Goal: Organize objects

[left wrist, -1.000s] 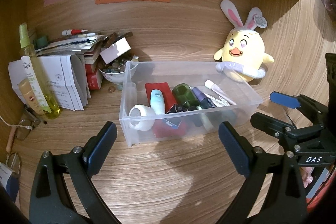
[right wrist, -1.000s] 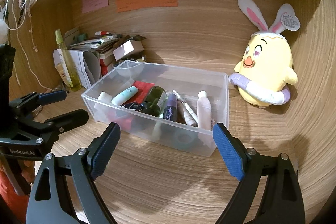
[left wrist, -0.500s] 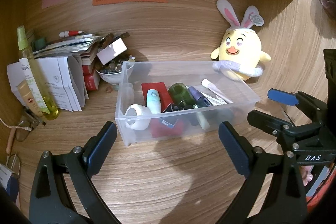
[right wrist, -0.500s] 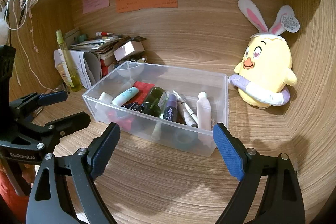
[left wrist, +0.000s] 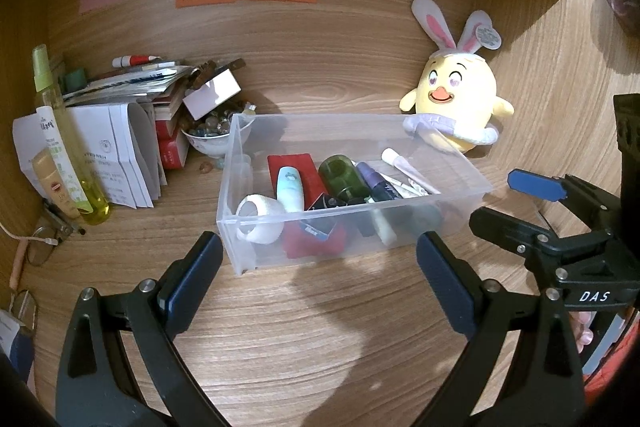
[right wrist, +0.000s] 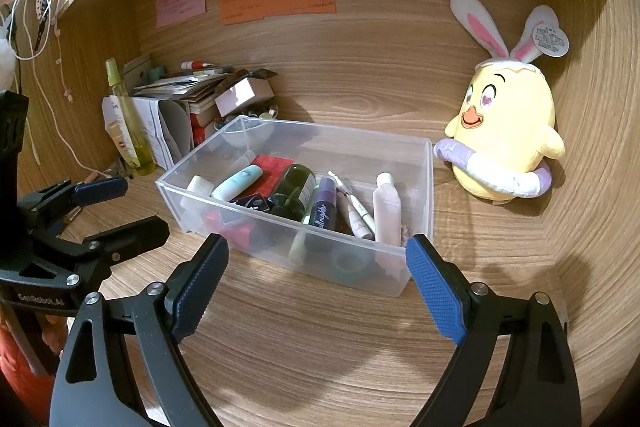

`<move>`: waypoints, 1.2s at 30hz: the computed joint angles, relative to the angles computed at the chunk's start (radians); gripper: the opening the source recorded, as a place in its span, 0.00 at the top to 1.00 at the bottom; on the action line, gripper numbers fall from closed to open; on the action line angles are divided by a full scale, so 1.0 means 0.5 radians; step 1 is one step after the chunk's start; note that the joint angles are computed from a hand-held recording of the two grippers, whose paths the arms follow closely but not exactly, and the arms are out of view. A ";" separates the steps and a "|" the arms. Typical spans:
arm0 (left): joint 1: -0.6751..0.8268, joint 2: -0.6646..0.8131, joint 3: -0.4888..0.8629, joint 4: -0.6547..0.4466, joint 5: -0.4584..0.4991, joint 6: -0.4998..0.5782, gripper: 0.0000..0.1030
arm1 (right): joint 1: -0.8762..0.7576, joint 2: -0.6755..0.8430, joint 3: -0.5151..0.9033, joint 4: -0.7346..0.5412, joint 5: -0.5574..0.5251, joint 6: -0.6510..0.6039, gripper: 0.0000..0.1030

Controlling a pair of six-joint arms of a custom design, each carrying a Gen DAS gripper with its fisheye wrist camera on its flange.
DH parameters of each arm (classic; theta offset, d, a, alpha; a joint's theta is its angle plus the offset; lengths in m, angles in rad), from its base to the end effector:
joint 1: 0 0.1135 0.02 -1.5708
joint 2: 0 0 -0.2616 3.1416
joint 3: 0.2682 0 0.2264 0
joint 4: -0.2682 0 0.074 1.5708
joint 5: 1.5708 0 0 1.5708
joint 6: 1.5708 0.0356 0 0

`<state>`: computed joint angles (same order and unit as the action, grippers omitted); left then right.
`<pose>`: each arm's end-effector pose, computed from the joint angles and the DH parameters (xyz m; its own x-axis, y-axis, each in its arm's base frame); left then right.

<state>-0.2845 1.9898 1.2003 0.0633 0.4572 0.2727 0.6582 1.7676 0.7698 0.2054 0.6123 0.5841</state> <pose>0.3814 -0.1279 0.1694 -0.4606 0.3865 -0.7990 0.7193 0.6900 -0.0809 0.2596 0.1749 0.1457 -0.5699 0.1298 -0.8114 0.1594 0.9862 0.0458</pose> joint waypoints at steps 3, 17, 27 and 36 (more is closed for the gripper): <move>0.001 0.002 0.002 0.002 0.002 -0.005 0.04 | -0.001 0.000 0.000 0.002 -0.001 -0.002 0.13; 0.011 -0.012 -0.055 0.089 0.029 -0.032 0.04 | -0.017 -0.003 -0.025 0.027 -0.014 0.020 0.13; 0.009 0.041 0.042 -0.050 0.056 -0.056 0.04 | -0.021 -0.017 -0.049 0.045 -0.015 0.017 0.13; -0.009 0.053 0.038 -0.052 0.038 -0.031 0.04 | -0.034 -0.021 -0.057 0.041 -0.038 0.038 0.13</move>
<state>-0.2893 2.0162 1.2191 0.0372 0.4761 0.2575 0.6411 1.7573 0.7414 0.2259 0.5932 0.6032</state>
